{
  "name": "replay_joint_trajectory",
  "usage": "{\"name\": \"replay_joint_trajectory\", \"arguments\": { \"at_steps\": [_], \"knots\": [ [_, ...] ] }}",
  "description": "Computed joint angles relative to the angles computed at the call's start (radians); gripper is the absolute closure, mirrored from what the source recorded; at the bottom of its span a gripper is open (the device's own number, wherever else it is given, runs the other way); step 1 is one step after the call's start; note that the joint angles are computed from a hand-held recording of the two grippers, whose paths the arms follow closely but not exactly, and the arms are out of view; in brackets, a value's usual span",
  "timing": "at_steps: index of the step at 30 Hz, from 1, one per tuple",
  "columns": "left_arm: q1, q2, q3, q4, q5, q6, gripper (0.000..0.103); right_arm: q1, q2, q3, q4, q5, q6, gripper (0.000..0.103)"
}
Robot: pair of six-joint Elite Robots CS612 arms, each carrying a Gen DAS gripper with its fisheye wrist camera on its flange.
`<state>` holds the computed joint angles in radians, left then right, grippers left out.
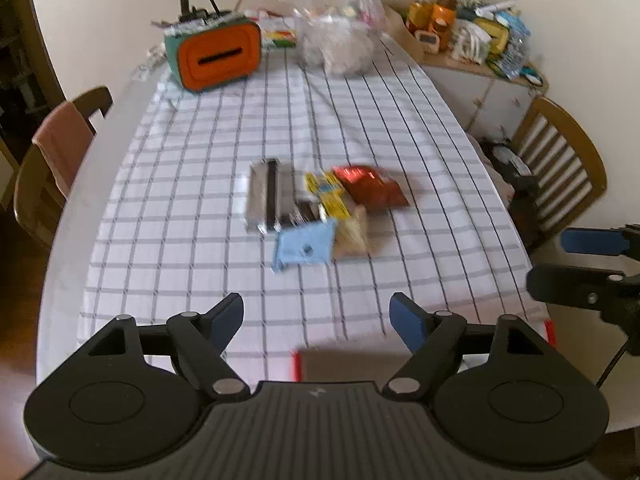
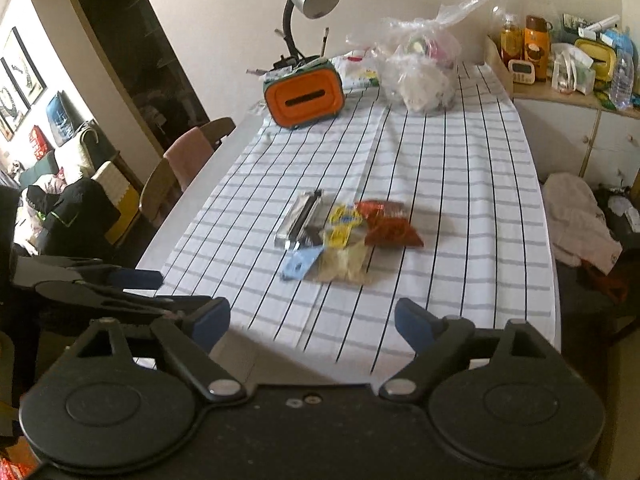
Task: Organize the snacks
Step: 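Withdraw both tools from the box back toward the snack pile, then grasp the Oreo chip bag with the right gripper while left grasps the silver wafer bar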
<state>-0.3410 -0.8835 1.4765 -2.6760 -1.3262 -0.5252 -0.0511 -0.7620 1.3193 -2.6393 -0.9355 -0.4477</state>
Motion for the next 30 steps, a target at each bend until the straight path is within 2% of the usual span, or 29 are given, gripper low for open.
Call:
{"name": "replay_joint_trajectory", "arguments": {
  "at_steps": [1, 6, 11, 20, 30],
  "knots": [
    [0.005, 0.004, -0.008, -0.001, 0.006, 0.006, 0.021, 0.004, 0.008, -0.015, -0.003, -0.006, 0.009, 0.006],
    [0.033, 0.034, -0.060, 0.007, 0.023, 0.041, 0.019, 0.019, 0.056, -0.110, 0.020, -0.024, 0.044, 0.006],
    [0.065, 0.078, -0.126, 0.036, 0.008, 0.063, 0.019, 0.040, 0.116, -0.222, 0.050, -0.074, 0.057, 0.006],
    [0.110, 0.177, -0.265, 0.127, -0.038, 0.101, 0.019, 0.072, 0.244, -0.450, 0.201, -0.154, 0.034, 0.006],
    [0.138, 0.296, -0.428, 0.236, -0.070, 0.114, 0.019, 0.097, 0.413, -0.740, 0.395, -0.256, 0.090, 0.008]
  ]
}}
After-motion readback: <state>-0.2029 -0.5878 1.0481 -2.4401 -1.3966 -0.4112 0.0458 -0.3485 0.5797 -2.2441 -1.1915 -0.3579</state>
